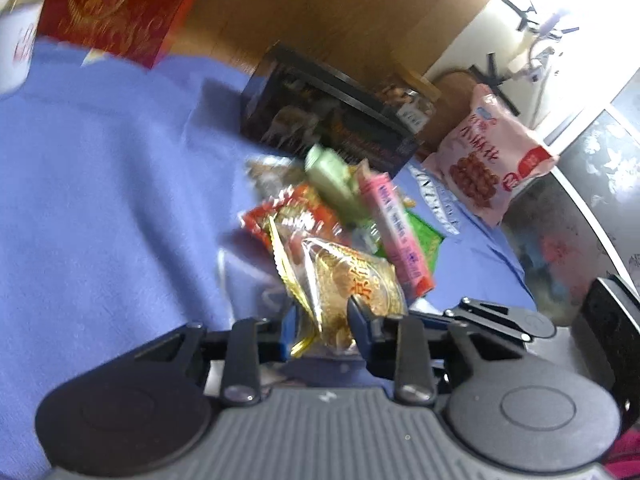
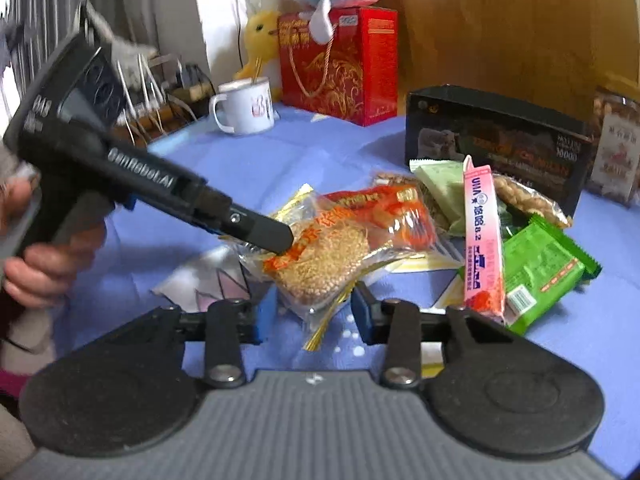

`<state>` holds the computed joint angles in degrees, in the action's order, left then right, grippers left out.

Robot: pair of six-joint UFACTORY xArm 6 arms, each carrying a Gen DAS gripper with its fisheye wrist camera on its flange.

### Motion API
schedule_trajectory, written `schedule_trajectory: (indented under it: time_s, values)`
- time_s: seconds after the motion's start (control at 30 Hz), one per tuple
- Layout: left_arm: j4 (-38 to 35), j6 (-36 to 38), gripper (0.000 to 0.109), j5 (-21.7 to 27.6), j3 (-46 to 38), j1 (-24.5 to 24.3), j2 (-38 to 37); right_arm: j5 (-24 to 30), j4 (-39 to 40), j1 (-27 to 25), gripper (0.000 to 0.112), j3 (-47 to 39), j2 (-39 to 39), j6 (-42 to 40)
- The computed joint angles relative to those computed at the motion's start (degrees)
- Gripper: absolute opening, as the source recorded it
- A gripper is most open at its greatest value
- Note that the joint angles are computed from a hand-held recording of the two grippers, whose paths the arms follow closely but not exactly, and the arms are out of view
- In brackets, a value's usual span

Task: Organize snacks
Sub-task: 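Carry the mooncake bag into the black tin box and open left gripper, then move the left gripper back to the yellow-lidded white cup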

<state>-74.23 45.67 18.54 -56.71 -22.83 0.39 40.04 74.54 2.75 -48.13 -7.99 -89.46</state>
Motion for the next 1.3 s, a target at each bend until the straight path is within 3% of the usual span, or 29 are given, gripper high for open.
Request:
schedule_trajectory:
  time_s: [0.17, 0.4, 0.57, 0.73, 0.97, 1.13, 1.23, 1.3]
  values:
    - [0.9, 1.2, 0.027, -0.7, -5.3, -0.6, 2.0, 5.3, 3.8, -4.0, 0.04, -4.2, 2.0, 2.5]
    - [6.6, -1.4, 0.027, -1.9, -20.0, -1.4, 11.4, 1.7, 7.4, -4.5, 0.039, -12.3, 6.5, -0.5]
    - [15.0, -8.8, 0.027, -0.3, -36.7, 0.3, 23.4, -0.8, 5.8, -4.3, 0.039, -25.2, 15.9, 1.8]
    - [26.8, -20.6, 0.027, 2.4, -52.6, 2.1, 35.5, -1.2, -0.6, -4.0, 0.038, -39.5, 27.4, 8.6]
    - [40.9, -36.1, 0.028, 7.7, -69.7, 4.0, 48.6, -2.9, -9.2, -2.9, 0.04, -50.7, 37.3, 15.7]
    - [51.7, -45.7, 0.029, 5.8, -69.6, 3.5, 49.7, -5.5, -9.9, -2.2, 0.043, -53.1, 39.6, 17.1]
    - [51.5, -45.4, 0.029, 3.1, -63.7, 2.8, 46.1, -5.1, -6.4, -2.8, 0.043, -52.5, 38.5, 16.7]
    - [46.1, -40.5, 0.029, -1.0, -56.2, 2.0, 41.3, -4.8, -2.6, -3.6, 0.043, -48.7, 35.3, 14.8]
